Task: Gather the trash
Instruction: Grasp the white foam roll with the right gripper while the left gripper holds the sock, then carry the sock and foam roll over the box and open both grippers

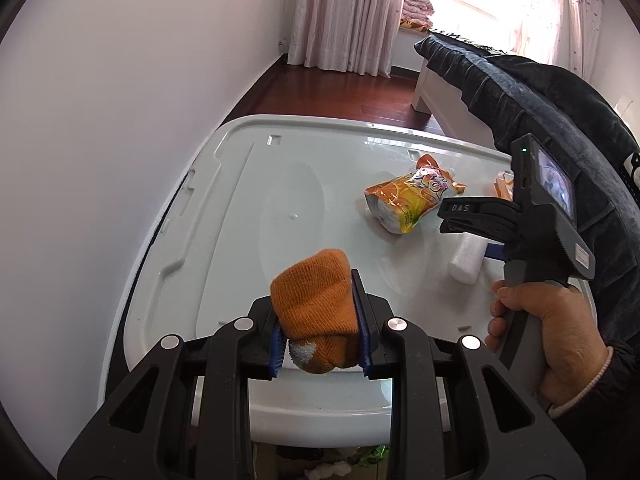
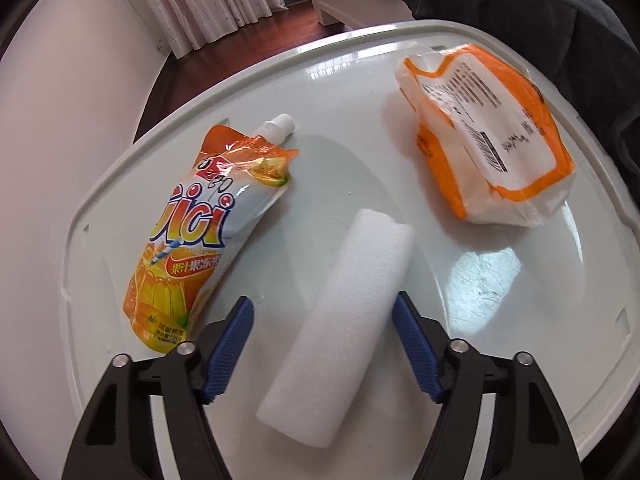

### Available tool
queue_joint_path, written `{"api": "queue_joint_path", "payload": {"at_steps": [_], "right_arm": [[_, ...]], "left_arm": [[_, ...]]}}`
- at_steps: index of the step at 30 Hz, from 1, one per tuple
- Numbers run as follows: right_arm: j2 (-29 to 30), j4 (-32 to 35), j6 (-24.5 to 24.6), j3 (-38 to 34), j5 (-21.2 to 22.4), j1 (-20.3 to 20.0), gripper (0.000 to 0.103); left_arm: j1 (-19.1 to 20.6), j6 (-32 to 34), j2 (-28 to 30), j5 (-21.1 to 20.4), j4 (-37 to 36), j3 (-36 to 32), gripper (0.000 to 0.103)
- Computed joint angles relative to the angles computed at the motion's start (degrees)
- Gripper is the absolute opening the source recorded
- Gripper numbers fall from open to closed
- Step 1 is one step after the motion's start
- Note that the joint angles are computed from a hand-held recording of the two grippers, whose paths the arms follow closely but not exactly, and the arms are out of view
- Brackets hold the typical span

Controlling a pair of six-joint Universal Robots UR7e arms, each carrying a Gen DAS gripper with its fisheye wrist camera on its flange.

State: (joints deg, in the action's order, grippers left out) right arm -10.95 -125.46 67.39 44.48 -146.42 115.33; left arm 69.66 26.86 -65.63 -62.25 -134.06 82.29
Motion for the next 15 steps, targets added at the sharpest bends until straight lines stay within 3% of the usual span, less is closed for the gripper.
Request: {"api": "queue_joint_path", "payload": {"at_steps": [6,9,11,12,15], "right_arm": [[5.51,14.06,6.27,-10.67,-4.77,0.71,0.062],[6.62,14.31,6.17,-11.62,-6.76,1.06,0.052],[7.32,12.13,3.78,-12.02,-7.15,1.27,0.045],[6.81,10.54,3.21,-10.42,-7.11,1.57,0.034],[6.43,6.88,-1.31,-8.79,-7.17,1.8,0.028]], "left_arm": [[-0.15,-0.05,-0.11,-0.27,0.25,0.33,0.027],[-0.12,-0.05,0.01,-0.12,0.28,0.26,0.026],[-0.05,-0.22,0.04,-0.07,0.38,0.18,0.027],[-0.02,-0.23,0.08,0.06,0.31,0.11,0.027],[-0.08,-0.37,0.32,0.56,-0.05,0.11,0.027]]}}
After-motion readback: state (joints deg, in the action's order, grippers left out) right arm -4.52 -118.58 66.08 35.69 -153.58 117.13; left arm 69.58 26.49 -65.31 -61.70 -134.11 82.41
